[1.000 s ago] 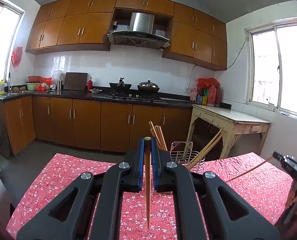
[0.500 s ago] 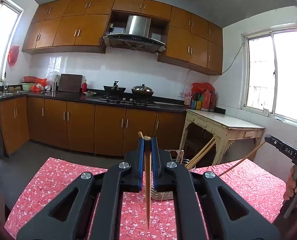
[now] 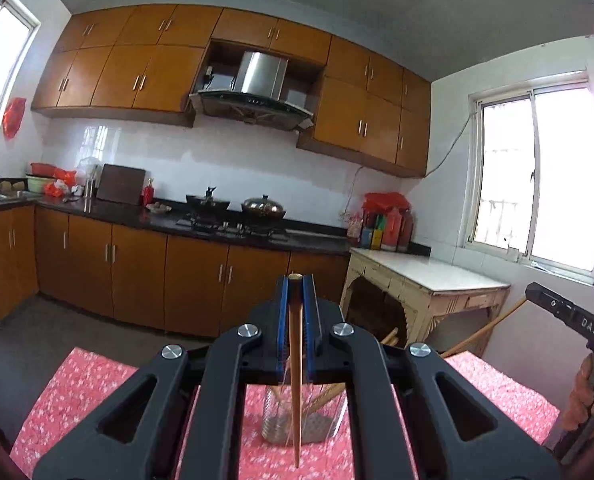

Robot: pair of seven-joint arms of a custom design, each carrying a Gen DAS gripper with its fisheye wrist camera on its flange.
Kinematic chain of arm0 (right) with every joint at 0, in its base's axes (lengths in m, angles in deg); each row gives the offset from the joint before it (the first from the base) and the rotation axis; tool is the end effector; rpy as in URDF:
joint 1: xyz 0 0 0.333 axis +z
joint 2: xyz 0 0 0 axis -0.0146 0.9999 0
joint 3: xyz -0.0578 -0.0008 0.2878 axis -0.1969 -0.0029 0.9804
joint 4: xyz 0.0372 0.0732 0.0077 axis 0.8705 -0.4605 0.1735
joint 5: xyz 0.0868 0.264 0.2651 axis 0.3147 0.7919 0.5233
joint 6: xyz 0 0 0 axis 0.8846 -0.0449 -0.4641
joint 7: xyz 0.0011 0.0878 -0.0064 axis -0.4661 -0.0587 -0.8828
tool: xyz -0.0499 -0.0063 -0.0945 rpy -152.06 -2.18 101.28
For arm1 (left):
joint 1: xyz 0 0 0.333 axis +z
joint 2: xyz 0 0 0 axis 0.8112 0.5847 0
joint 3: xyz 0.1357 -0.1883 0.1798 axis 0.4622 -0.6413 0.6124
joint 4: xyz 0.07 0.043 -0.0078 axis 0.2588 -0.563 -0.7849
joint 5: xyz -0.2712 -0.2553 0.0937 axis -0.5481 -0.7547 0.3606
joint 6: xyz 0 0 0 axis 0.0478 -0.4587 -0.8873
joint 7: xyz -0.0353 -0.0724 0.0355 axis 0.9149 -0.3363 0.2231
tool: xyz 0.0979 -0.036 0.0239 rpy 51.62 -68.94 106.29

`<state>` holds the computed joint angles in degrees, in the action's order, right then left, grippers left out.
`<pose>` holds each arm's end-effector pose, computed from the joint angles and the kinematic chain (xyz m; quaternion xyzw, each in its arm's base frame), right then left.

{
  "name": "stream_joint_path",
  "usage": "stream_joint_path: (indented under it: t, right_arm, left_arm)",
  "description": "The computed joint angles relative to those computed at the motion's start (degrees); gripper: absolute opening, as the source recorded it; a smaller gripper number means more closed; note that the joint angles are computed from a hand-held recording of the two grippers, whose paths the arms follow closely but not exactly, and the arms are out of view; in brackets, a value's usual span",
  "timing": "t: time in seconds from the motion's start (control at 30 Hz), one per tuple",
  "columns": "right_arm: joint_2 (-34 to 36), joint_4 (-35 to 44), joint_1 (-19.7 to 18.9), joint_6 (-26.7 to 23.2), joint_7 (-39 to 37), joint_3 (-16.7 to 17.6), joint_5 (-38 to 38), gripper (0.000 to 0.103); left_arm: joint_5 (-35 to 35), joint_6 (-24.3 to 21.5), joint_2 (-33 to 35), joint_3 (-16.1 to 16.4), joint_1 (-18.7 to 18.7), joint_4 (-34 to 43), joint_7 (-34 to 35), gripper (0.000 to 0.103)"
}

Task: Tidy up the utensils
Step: 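Lower both chopsticks into the wire holder and open both tools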

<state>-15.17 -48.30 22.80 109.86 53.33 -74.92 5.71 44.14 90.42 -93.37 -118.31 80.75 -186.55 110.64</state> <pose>0.4496 0.0134 0.7752 -0.6244 0.4182 -0.3021 0.5865 0.3806 -0.2111 0.7351 -0.5786 0.4446 -0.5038 0.4623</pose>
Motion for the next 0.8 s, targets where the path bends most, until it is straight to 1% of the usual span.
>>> stream_joint_path:
  t: [0.07, 0.13, 0.23, 0.37, 0.4, 0.43, 0.47, 0.5, 0.53, 0.6, 0.8]
  right_arm:
    - [1.55, 2.40, 0.00, -0.98, 0.93, 0.26, -0.41, 0.007]
    - [3.80, 5.41, -0.31, -2.43, 2.20, 0.58, -0.62, 0.007]
    - [7.70, 9.60, -1.64, -3.11, 3.55, 1.97, -0.89, 0.007]
    - [13.63, 15.23, -4.57, -5.22, 6.15, 4.41, -1.97, 0.007]
    - [15.13, 16.55, -5.39, -6.06, 6.92, 5.03, -2.31, 0.007]
    - [16.32, 17.60, -6.13, -6.98, 7.51, 5.61, -2.44, 0.007]
    - [17.85, 19.11, -6.92, -8.34, 8.41, 6.13, -2.69, 0.008]
    - [19.15, 20.30, -7.68, -9.49, 9.15, 6.71, -2.99, 0.008]
    - [20.60, 21.66, -8.44, -10.59, 9.96, 7.34, -3.53, 0.008]
    - [22.84, 23.38, -9.84, -11.80, 11.26, 8.85, -5.00, 0.008]
    - [30.03, 29.56, -13.34, -15.75, 15.24, 12.94, -9.25, 0.008]
  left_arm:
    - [0.18, -0.30, 1.89, -1.11, 1.48, 2.78, -0.36, 0.007]
    - [1.07, -1.00, 3.47, -2.80, 3.79, 5.73, -1.44, 0.007]
    - [3.80, -2.38, 5.75, -6.39, 8.72, 10.67, -4.00, 0.007]
    - [9.38, -4.94, 7.13, -12.61, 17.17, 16.32, -9.95, 0.007]
    - [10.68, -5.54, 7.93, -14.44, 19.38, 17.88, -11.52, 0.007]
    - [11.83, -6.07, 8.63, -15.80, 20.84, 18.98, -12.69, 0.007]
    - [13.34, -6.98, 9.55, -18.16, 23.40, 20.55, -14.17, 0.007]
    - [14.39, -7.48, 10.01, -19.00, 24.21, 21.07, -15.01, 0.007]
    - [15.78, -8.10, 11.31, -21.39, 26.52, 22.30, -16.35, 0.007]
    - [17.88, -10.06, 13.35, -24.55, 29.01, 23.73, -17.73, 0.007]
    - [22.80, -14.00, 20.14, -30.15, 31.63, 25.29, -19.91, 0.007]
